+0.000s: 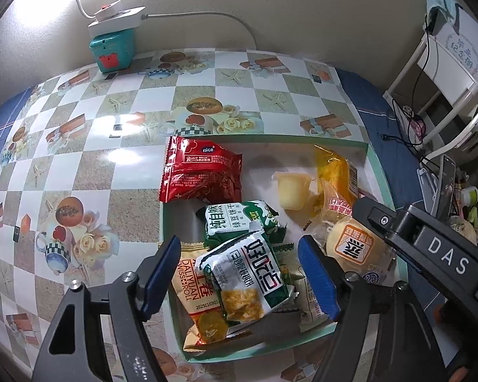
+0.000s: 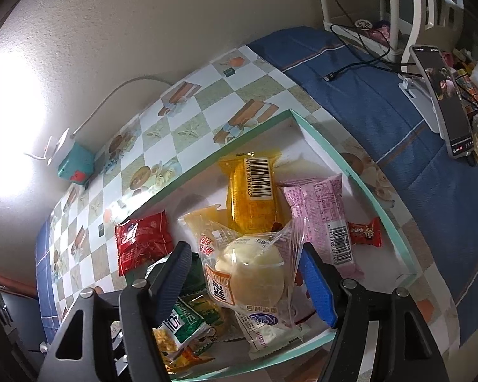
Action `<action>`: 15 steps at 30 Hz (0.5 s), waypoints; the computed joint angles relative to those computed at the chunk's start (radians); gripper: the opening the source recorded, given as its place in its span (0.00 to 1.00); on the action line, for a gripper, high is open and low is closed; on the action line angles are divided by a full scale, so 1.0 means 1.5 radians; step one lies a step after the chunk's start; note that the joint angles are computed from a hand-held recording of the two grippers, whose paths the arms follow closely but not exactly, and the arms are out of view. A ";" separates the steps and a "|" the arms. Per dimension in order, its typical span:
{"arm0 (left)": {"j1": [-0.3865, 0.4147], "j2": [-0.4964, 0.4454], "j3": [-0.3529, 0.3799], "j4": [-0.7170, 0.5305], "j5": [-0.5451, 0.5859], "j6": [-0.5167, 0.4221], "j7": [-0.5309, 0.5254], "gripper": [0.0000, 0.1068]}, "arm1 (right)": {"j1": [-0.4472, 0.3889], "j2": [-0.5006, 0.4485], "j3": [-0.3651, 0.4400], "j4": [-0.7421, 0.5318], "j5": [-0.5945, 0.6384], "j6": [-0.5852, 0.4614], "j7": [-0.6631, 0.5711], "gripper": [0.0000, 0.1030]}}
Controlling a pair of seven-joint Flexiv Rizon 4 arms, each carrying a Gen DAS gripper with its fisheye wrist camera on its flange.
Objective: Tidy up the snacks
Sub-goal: 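Open both tools to release the chip bag and bun in the tray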
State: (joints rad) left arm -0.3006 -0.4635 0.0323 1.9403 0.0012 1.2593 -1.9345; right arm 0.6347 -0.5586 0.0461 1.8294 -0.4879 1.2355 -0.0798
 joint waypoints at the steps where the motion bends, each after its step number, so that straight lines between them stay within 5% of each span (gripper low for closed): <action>1: 0.000 0.001 0.001 0.000 0.000 -0.001 -0.001 0.72 | 0.001 0.001 -0.001 0.000 0.000 -0.001 0.001 0.79; 2: 0.000 0.002 0.002 0.001 0.001 -0.002 -0.002 0.72 | 0.002 0.001 -0.003 0.002 -0.001 -0.001 0.004 0.86; 10: -0.006 0.009 0.031 0.001 0.024 -0.022 -0.063 0.85 | 0.005 0.004 -0.009 0.003 -0.013 -0.008 0.019 1.00; 15: -0.007 0.014 0.051 0.004 0.045 -0.023 -0.113 0.86 | 0.008 0.004 -0.012 0.002 -0.024 -0.018 0.026 1.00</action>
